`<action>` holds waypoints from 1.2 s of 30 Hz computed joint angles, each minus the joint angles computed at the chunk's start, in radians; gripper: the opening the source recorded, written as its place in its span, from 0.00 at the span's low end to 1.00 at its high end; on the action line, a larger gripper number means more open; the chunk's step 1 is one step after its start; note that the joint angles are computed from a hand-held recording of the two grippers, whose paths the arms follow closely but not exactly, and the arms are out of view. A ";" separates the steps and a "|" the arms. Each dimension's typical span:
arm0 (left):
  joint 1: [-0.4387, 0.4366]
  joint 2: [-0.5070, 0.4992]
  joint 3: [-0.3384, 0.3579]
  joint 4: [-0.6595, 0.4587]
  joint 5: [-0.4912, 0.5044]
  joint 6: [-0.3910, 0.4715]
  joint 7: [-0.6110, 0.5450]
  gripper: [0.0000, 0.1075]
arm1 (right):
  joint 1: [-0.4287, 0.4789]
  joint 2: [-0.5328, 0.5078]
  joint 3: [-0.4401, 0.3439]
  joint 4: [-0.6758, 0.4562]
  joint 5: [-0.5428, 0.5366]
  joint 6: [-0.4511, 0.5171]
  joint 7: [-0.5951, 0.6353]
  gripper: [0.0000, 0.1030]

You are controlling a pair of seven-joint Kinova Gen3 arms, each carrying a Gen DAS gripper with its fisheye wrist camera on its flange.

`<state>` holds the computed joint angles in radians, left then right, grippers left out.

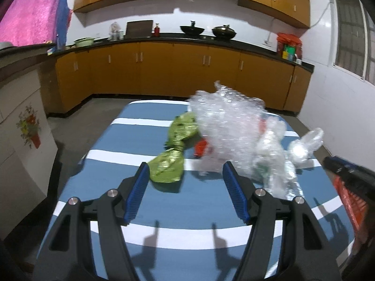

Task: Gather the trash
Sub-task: 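Grasp a clear plastic bag with the left tool while the right tool grasps another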

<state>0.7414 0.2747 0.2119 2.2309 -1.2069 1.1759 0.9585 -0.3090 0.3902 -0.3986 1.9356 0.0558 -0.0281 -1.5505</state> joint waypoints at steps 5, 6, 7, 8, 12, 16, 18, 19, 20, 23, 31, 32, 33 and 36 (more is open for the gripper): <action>-0.008 -0.015 -0.001 0.041 0.010 -0.015 0.043 0.59 | -0.155 0.066 0.137 -0.083 -0.019 0.068 0.001 0.29; -0.011 -0.017 0.000 0.046 0.010 -0.018 0.048 0.59 | -0.173 0.079 0.155 -0.099 -0.024 0.084 -0.001 0.29; -0.014 -0.018 0.000 0.053 0.007 -0.023 0.054 0.59 | -0.192 0.090 0.177 -0.114 -0.030 0.100 -0.006 0.29; -0.016 -0.017 0.000 0.058 0.004 -0.026 0.060 0.59 | -0.201 0.095 0.187 -0.122 -0.033 0.109 -0.007 0.29; -0.033 -0.017 -0.003 0.067 -0.015 -0.046 0.069 0.59 | -0.224 0.118 0.218 -0.157 -0.037 0.157 -0.010 0.29; -0.050 -0.013 -0.007 0.068 -0.039 -0.069 0.069 0.59 | -0.210 0.126 0.205 -0.169 -0.037 0.179 0.004 0.28; -0.055 -0.007 -0.008 0.062 -0.053 -0.079 0.067 0.59 | -0.197 0.123 0.192 -0.165 -0.039 0.176 0.015 0.25; -0.056 -0.005 -0.009 0.060 -0.058 -0.083 0.066 0.59 | -0.194 0.120 0.188 -0.160 -0.040 0.172 0.020 0.23; -0.057 -0.003 -0.009 0.054 -0.065 -0.086 0.062 0.59 | -0.181 0.120 0.176 -0.158 -0.042 0.170 0.028 0.22; -0.057 0.002 -0.010 0.038 -0.076 -0.089 0.049 0.59 | -0.111 0.105 0.106 -0.126 -0.052 0.141 0.057 0.20; -0.065 0.014 -0.020 -0.004 -0.110 -0.117 0.012 0.59 | 0.145 0.059 -0.154 -0.012 -0.085 0.063 0.133 0.16; -0.068 0.016 -0.022 -0.010 -0.116 -0.125 0.010 0.59 | 0.186 0.053 -0.193 0.004 -0.083 0.056 0.140 0.16; -0.071 0.018 -0.025 -0.015 -0.122 -0.134 0.008 0.59 | 0.209 0.051 -0.214 0.011 -0.079 0.053 0.143 0.16; -0.081 0.032 -0.032 -0.046 -0.146 -0.163 -0.013 0.59 | 0.280 0.040 -0.272 0.045 -0.069 0.030 0.145 0.15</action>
<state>0.6603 0.3069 0.1796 2.1853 -1.3533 1.0129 0.9460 -0.0289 0.4300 -0.6705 1.9801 -0.0133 0.0022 -1.4058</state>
